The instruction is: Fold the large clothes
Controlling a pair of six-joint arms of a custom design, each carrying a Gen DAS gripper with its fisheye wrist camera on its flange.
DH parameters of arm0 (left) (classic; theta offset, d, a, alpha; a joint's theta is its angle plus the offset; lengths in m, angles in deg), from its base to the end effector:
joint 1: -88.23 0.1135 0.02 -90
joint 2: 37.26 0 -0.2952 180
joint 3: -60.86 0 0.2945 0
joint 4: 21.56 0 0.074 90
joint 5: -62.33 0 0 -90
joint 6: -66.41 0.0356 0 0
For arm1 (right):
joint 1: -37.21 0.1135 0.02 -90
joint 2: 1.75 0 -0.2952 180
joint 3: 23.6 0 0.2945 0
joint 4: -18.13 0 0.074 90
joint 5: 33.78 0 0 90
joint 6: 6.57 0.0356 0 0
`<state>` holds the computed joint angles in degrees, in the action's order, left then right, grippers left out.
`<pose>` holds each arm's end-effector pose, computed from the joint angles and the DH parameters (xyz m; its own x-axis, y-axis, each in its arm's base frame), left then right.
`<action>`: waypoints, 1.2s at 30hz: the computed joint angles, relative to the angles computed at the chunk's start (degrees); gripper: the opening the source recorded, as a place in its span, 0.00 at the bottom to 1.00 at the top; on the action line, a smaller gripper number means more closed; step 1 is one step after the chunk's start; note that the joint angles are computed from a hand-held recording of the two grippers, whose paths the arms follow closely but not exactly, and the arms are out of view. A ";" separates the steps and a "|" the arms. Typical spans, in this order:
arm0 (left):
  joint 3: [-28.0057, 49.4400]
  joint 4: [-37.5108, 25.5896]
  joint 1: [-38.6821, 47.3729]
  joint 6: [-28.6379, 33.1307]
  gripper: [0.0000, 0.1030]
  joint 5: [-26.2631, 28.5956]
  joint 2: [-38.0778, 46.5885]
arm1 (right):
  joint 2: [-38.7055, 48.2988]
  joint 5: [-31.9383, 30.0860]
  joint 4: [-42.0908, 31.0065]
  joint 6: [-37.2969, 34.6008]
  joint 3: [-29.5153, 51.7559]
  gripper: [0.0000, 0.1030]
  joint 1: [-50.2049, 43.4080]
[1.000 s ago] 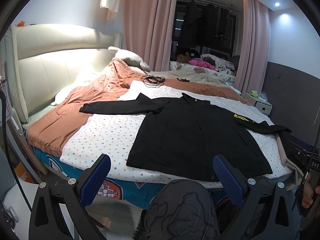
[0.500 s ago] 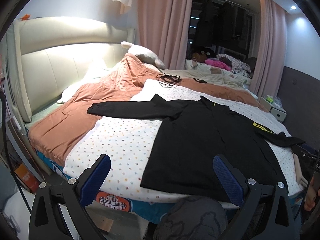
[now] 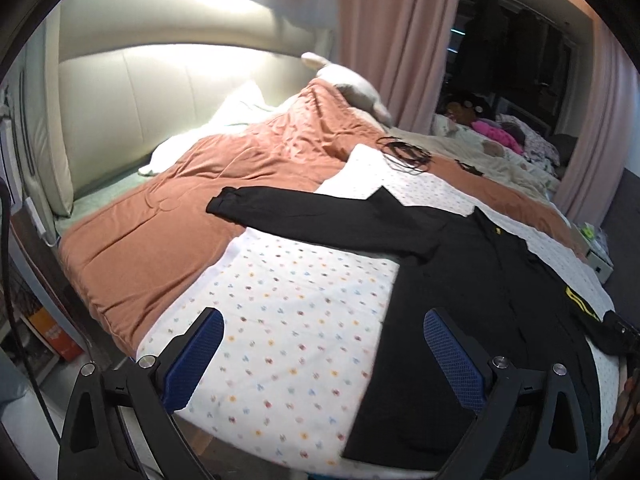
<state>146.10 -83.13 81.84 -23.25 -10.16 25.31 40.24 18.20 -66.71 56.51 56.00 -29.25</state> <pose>0.2371 -0.0373 0.4212 -0.6220 0.0754 -0.7794 0.3425 0.9212 -0.1843 0.0613 -0.0858 0.4158 -0.5128 0.2840 -0.8102 0.3623 0.9271 0.0957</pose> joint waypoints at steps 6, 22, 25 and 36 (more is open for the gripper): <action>5.16 3.35 1.21 -3.77 0.78 -0.82 13.61 | 6.22 14.41 14.95 17.78 -4.64 0.83 21.54; 32.46 3.07 1.04 -13.63 0.56 -2.61 49.25 | 33.06 23.36 32.10 28.09 -0.71 0.62 37.12; 39.30 1.05 1.41 -16.06 0.50 -2.43 55.97 | 37.38 24.72 34.06 29.93 1.03 0.62 38.13; 66.64 -7.50 2.02 -20.47 0.40 -3.40 76.91 | 49.91 22.19 37.99 33.67 6.91 0.43 39.75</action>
